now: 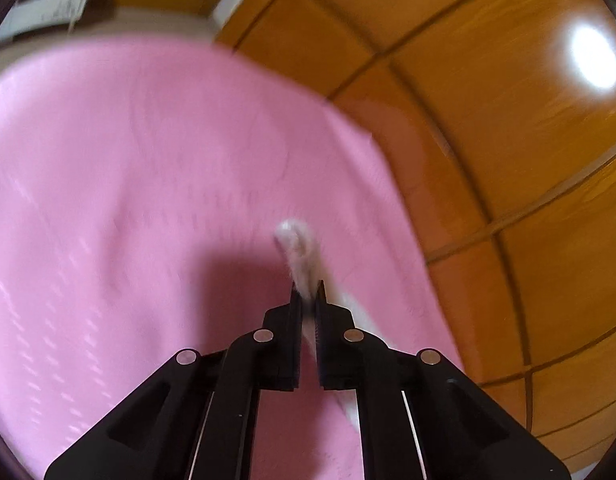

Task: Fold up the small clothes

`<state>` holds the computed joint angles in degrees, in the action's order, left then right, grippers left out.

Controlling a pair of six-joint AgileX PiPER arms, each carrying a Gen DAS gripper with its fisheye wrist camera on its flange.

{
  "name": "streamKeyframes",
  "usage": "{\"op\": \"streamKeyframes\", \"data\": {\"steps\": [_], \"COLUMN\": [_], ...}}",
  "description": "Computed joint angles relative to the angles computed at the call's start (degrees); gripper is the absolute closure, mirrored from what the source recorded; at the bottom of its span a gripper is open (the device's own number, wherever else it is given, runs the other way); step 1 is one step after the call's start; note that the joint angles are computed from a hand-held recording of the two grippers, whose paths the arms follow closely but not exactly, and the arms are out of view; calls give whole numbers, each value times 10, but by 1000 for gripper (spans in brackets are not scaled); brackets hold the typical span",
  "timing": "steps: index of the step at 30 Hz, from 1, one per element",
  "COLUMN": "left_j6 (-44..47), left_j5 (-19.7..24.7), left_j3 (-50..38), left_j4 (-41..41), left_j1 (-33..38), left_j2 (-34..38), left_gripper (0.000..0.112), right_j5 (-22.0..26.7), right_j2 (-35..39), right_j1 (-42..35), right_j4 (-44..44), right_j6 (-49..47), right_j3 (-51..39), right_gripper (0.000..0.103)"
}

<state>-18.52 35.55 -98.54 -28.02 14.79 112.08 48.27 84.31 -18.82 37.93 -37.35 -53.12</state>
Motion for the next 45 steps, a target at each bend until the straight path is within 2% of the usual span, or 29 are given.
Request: {"op": "streamKeyframes", "data": {"steps": [2,6,8,9,10,11,13,14,16,18,21,24,26,29,31,34,37,39,41,42,45], "left_j6": [-58,-152,-168,-176,-204,-219,-265,-292,-314,-310,-237,-172,-145,-133,-144,-137,-175,-186,-196,-183,-217], "left_j5": [-1,107,133,127,106,106,127,111,57,36,1,-22,-27,-30,-19,-5,16,9,14,6,-8], "left_j3": [-14,-104,-113,-99,-72,-64,-55,-28,26,43,82,99,96,85,67,55,44,41,30,35,86], "left_j4": [88,307,332,332,350,359,396,408,422,427,351,292,273,285,323,320,370,386,403,398,442], "left_j1": [-3,-54,-68,-69,-74,-78,-93,-100,-123,-157,-215,-313,-367,-455,-504,-536,-556,-561,-570,-561,-573], "left_j2": [-11,50,74,71,58,51,33,7,-40,-67,-103,-110,-101,-75,-49,-20,0,8,18,17,-12], "left_gripper": [108,108,108,108,106,103,82,78,65,60,60,60,60,60,60,60,59,59,58,55,52], "right_j5": [2,-9,-15,-16,-16,-15,-16,-20,-29,-40,-36,18,88,138,174,166,147,120,120,115,114], "right_j2": [2,-2,-5,-6,-6,-7,-7,-9,-13,-18,-22,-17,1,16,45,83,155,207,261,289,358], "right_j1": [-4,1,4,5,6,5,4,6,7,10,1,-49,-112,-216,-297,-388,-455,-480,-497,-502,-510], "right_j4": [5,-1,-4,-7,-8,-8,-4,-3,4,8,24,61,95,125,139,131,115,90,80,70,51], "right_j6": [-4,-3,-1,2,3,2,-3,-1,-10,-16,-37,-71,-88,-100,-96,-84,-42,0,44,73,144], "right_j3": [0,6,9,9,9,10,12,14,22,31,38,25,3,-23,-53,-102,-181,-245,-315,-358,-473], "right_gripper": [11,9,9,9,9,9,9,9,8,7,7,15,31,36,39,46,54,61,67,67,67]}}
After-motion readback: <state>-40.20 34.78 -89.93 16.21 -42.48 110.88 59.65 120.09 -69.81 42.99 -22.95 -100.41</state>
